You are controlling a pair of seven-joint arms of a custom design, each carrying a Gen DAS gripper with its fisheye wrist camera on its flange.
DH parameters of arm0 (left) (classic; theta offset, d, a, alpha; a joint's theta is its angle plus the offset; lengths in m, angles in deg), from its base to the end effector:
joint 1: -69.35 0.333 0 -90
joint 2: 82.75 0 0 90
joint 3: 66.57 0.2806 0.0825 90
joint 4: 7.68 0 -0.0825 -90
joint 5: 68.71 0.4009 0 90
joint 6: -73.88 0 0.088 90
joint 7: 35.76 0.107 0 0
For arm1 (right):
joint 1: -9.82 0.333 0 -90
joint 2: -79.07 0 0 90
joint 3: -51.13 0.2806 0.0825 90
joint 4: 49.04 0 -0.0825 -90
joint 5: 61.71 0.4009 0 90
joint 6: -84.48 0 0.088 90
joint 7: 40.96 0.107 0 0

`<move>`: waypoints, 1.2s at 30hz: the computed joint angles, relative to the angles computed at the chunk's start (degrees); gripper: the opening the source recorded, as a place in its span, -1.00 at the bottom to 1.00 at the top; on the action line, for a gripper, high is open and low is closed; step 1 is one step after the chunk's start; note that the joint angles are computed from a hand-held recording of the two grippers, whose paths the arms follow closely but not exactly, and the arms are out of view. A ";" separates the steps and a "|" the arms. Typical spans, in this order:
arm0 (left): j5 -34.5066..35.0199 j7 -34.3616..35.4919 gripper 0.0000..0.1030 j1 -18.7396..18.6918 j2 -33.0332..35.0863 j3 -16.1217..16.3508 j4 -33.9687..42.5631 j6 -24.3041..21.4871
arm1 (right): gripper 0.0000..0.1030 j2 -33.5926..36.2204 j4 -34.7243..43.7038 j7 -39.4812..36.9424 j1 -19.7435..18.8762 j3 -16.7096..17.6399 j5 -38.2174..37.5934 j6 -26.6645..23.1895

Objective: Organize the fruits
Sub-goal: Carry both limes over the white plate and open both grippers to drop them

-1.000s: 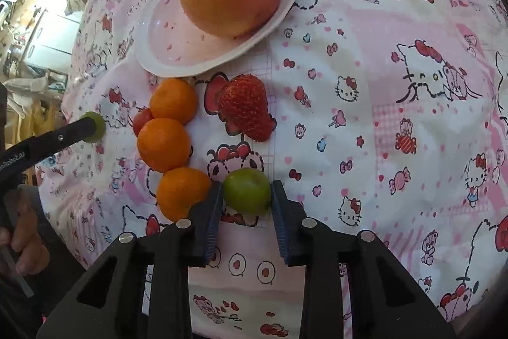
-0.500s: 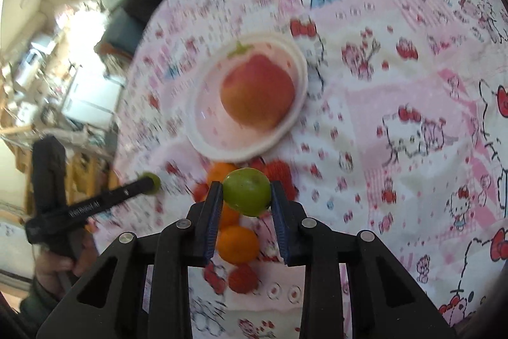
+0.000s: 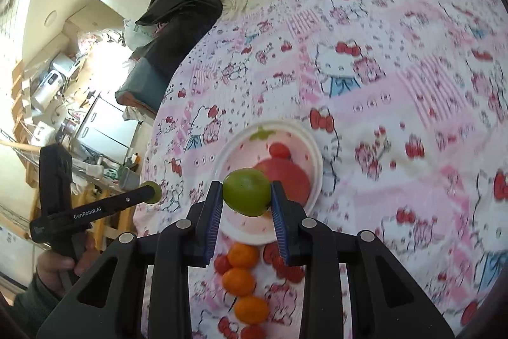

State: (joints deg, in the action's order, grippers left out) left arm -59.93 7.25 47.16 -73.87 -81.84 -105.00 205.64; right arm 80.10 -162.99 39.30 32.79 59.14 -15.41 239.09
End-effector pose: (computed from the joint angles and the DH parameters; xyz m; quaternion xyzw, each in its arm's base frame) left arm 0.5294 -0.3900 0.5098 -0.7228 0.6520 -0.2212 0.0584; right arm 0.5420 0.2966 0.4819 -0.6703 0.6126 0.0553 0.4152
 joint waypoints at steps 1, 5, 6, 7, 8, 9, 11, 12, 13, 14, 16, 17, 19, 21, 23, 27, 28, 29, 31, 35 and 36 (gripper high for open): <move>0.25 0.56 -0.51 0.01 1.06 0.06 1.10 -0.09 | -0.38 0.60 0.75 0.45 -0.04 -0.07 -1.15 -0.12; -0.08 2.80 -0.51 0.01 4.73 0.34 4.67 -0.03 | -0.38 5.91 6.74 2.44 -0.86 0.09 -5.32 -1.91; -0.15 3.33 -0.51 -0.05 5.71 0.45 5.54 0.10 | -0.38 6.80 7.72 2.77 -1.11 0.30 -6.20 -2.26; -0.18 3.97 -0.51 -0.14 7.05 0.57 6.82 -0.09 | -0.38 8.04 9.05 3.17 -1.35 0.46 -7.30 -2.70; -0.23 4.32 -0.51 -0.28 7.98 0.71 7.84 -0.45 | -0.38 9.48 10.60 3.53 -1.60 0.61 -8.38 -3.12; -0.52 4.91 -0.51 -0.31 9.02 0.79 8.82 -0.60 | -0.38 10.68 11.87 3.72 -1.92 0.84 -9.13 -3.54; -1.27 6.11 -0.51 -0.39 11.12 0.91 10.84 -0.92 | -0.38 13.12 14.42 4.05 -2.69 1.33 -9.94 -4.65; -1.68 6.56 -0.51 -0.44 12.06 0.98 11.72 -1.09 | -0.38 14.43 15.82 4.31 -3.12 1.56 -10.12 -5.27; -2.11 7.17 -0.51 -0.49 13.33 1.00 13.04 -1.28 | -0.38 15.14 16.52 4.39 -3.53 1.88 -10.12 -5.59; -2.23 7.63 -0.51 -0.65 14.44 1.14 14.22 -1.49 | -0.38 16.41 17.87 4.37 -4.06 2.20 -9.76 -6.16; -1.86 8.19 -0.51 -1.11 16.20 1.61 16.04 -1.60 | -0.38 18.13 19.74 4.58 -4.76 2.68 -9.69 -6.89; -1.89 8.46 -0.51 -1.23 17.00 1.77 16.78 -1.53 | -0.38 19.29 20.97 5.08 -4.93 2.74 -10.05 -7.23; -3.58 9.28 -0.51 -0.57 17.29 1.52 16.14 0.09 | -0.38 21.37 23.09 6.46 -5.21 2.85 -10.79 -8.15; -4.91 9.32 -0.51 -0.16 17.17 1.50 15.07 1.38 | -0.38 23.72 25.40 7.31 -5.97 3.51 -10.28 -9.84; -5.39 9.59 -0.51 -0.13 17.69 1.56 15.21 0.93 | -0.38 25.57 27.05 8.24 -6.35 3.93 -10.14 -11.15; -6.17 9.46 -0.51 -0.13 18.61 1.66 15.23 0.15 | -0.38 27.36 28.54 10.37 -6.24 3.92 -11.63 -12.03; -6.52 9.48 -0.51 -0.06 18.85 1.59 15.14 0.03 | -0.38 27.74 28.83 11.02 -6.19 3.85 -12.10 -12.38; -6.68 9.47 -0.51 -0.05 18.88 1.59 14.86 0.19 | -0.38 28.11 29.11 11.62 -6.16 3.77 -12.63 -12.90; -6.93 9.43 -0.51 -0.07 18.89 1.56 14.10 0.84 | -0.38 28.61 29.40 13.73 -5.61 3.11 -14.55 -13.70; -6.28 9.47 -0.51 -0.59 19.70 1.76 14.67 -0.50 | -0.38 29.08 29.30 16.54 -5.30 2.66 -17.38 -14.48; -6.20 9.48 -0.51 -0.61 19.69 1.79 14.66 -0.63 | -0.38 29.06 29.18 16.51 -5.47 2.84 -17.45 -14.40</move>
